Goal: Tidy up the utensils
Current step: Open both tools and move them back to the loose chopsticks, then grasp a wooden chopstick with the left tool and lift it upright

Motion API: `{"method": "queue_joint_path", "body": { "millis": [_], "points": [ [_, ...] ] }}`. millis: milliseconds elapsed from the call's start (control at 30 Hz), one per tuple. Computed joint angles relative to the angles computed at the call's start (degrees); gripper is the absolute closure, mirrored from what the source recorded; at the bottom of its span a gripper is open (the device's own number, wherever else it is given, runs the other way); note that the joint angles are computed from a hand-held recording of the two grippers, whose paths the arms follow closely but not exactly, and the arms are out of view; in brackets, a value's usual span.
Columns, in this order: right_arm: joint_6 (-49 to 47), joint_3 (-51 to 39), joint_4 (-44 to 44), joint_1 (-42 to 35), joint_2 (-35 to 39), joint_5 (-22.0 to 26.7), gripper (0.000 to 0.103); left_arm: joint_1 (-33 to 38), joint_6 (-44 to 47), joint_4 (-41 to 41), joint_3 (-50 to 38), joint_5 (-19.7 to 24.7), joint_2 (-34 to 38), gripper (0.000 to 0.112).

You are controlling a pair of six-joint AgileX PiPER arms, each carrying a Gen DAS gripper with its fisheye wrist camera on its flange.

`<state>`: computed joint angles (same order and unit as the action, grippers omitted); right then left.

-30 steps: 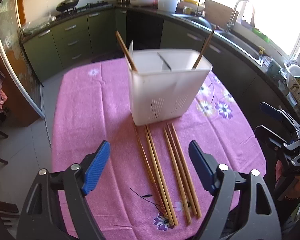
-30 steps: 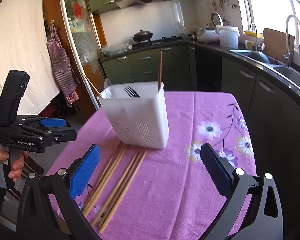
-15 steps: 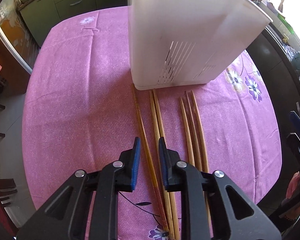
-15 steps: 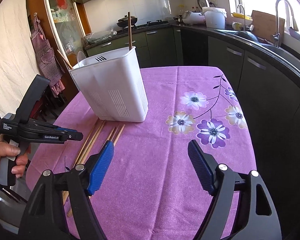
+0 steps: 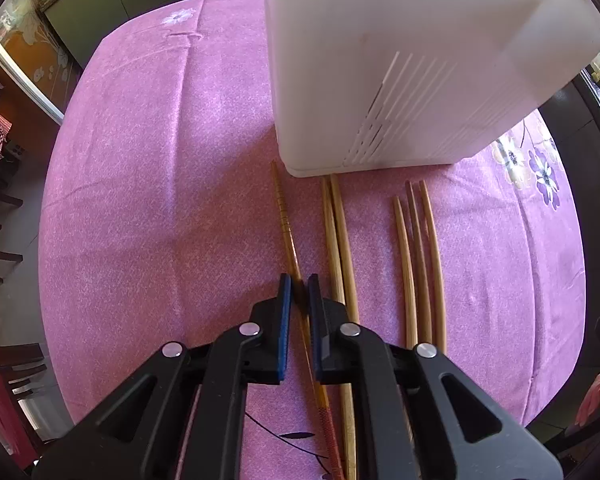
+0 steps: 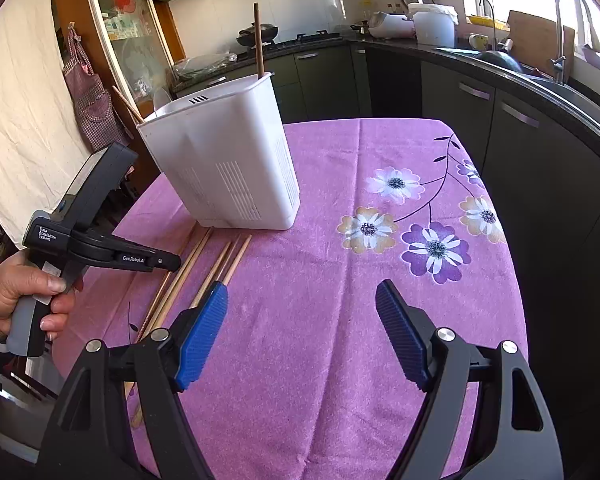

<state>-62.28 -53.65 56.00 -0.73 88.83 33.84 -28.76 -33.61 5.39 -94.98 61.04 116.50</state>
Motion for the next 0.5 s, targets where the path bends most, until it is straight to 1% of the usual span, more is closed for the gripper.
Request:
{"method": "queue_joint_path", "body": {
  "millis": [67,133,267,367,500],
  "points": [
    [0.3,0.0,-0.5,0.1,0.0,0.0,0.027,0.4,0.4,-0.7,0.5,-0.5,-0.3,0.105],
    [0.9,-0.1,-1.2,0.5,0.0,-0.2,0.028,0.9,0.5,-1.7,2.7,-2.2,-1.8,0.105],
    [3.0,-0.9,-3.3,1.6,0.3,-0.3,0.028,2.1,0.8,-1.5,10.7,-7.8,-8.9,0.106],
    [5.0,-2.3,-5.1,2.7,1.2,1.0,0.028,1.6,-0.8,0.7,15.7,-11.0,-15.1,0.106],
    [10.5,-4.6,-10.6,6.2,2.6,1.1,0.028,-1.2,-4.9,5.3,20.3,-13.3,-23.1,0.106]
  ]
}}
